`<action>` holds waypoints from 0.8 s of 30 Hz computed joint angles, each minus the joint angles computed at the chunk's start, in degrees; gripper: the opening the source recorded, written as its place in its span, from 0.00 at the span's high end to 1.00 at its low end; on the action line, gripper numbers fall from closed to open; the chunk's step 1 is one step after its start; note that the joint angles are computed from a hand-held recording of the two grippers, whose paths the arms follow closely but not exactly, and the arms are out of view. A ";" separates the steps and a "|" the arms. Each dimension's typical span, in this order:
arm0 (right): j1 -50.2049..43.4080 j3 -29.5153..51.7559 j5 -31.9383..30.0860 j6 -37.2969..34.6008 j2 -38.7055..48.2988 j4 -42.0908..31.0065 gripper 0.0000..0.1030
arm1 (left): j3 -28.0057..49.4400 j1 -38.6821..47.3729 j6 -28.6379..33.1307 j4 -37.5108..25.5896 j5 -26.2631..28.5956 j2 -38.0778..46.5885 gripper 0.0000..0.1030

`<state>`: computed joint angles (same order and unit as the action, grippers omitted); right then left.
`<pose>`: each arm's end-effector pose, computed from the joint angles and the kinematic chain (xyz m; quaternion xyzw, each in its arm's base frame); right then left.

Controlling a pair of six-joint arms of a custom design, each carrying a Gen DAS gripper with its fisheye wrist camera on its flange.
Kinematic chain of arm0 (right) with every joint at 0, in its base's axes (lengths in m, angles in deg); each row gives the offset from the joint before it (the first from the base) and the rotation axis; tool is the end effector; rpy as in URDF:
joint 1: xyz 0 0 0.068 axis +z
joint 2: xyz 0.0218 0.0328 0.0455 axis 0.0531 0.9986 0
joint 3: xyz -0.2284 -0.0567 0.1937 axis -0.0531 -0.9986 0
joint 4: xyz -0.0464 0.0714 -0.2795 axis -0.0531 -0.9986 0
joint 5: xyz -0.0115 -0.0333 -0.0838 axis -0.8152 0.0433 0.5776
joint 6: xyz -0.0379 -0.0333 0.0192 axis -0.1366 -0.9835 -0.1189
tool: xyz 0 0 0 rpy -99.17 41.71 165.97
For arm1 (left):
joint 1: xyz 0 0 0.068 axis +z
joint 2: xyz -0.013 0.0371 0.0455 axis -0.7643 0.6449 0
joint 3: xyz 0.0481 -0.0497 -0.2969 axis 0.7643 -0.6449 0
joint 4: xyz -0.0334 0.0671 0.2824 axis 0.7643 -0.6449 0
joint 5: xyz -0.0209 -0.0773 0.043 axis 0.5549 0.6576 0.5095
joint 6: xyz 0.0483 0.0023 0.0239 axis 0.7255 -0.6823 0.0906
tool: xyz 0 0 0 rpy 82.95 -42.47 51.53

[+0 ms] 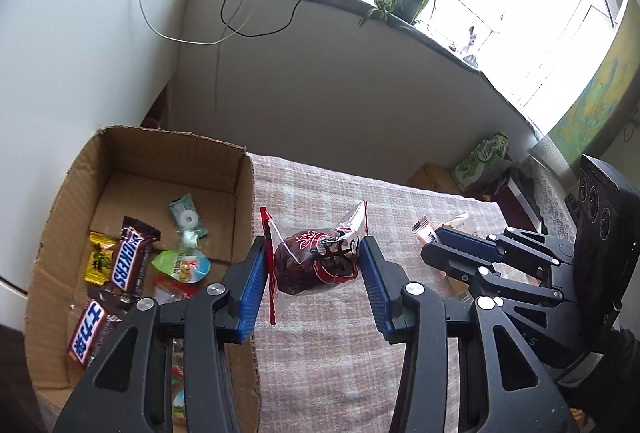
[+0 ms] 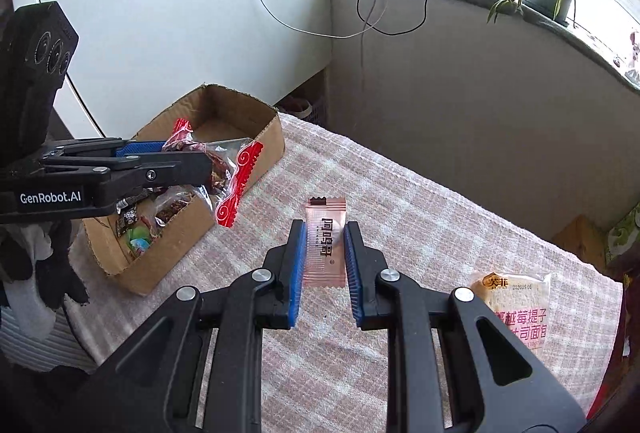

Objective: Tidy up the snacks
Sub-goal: 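Carry the meat bag in the left tool while the right tool carries the pink packet to the box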

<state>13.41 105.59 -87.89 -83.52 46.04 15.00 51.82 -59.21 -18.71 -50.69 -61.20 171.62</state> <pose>0.2826 0.0558 0.1403 -0.1511 0.9284 0.0647 0.3332 0.2768 -0.0596 0.1604 0.0884 0.9191 -0.2308 0.3070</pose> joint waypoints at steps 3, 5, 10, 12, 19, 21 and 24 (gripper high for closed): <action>2.41 1.51 0.16 1.22 0.77 -0.22 0.81 | -0.84 2.59 1.13 -0.90 0.32 -1.86 0.57; 3.96 2.67 0.41 2.03 1.27 -0.50 0.81 | -1.23 3.98 1.76 -1.60 0.26 -2.97 0.57; 7.37 6.62 0.66 3.08 4.36 -1.01 0.81 | -2.33 7.65 3.55 -2.63 0.85 -4.63 0.57; 8.39 8.55 0.40 3.40 6.16 -1.34 0.81 | -2.40 9.04 4.24 -2.90 1.01 -4.81 0.57; 10.56 15.45 -0.63 4.83 12.54 -2.21 0.81 | -1.66 13.87 6.13 -3.38 1.85 -3.04 0.57; 10.91 17.44 -1.01 5.40 14.42 -2.52 0.81 | -1.23 14.70 6.52 -3.21 1.61 -2.05 0.57; 11.37 20.46 -1.31 5.82 17.44 -3.20 0.81 | -0.30 15.61 6.91 -2.78 1.43 -0.15 0.57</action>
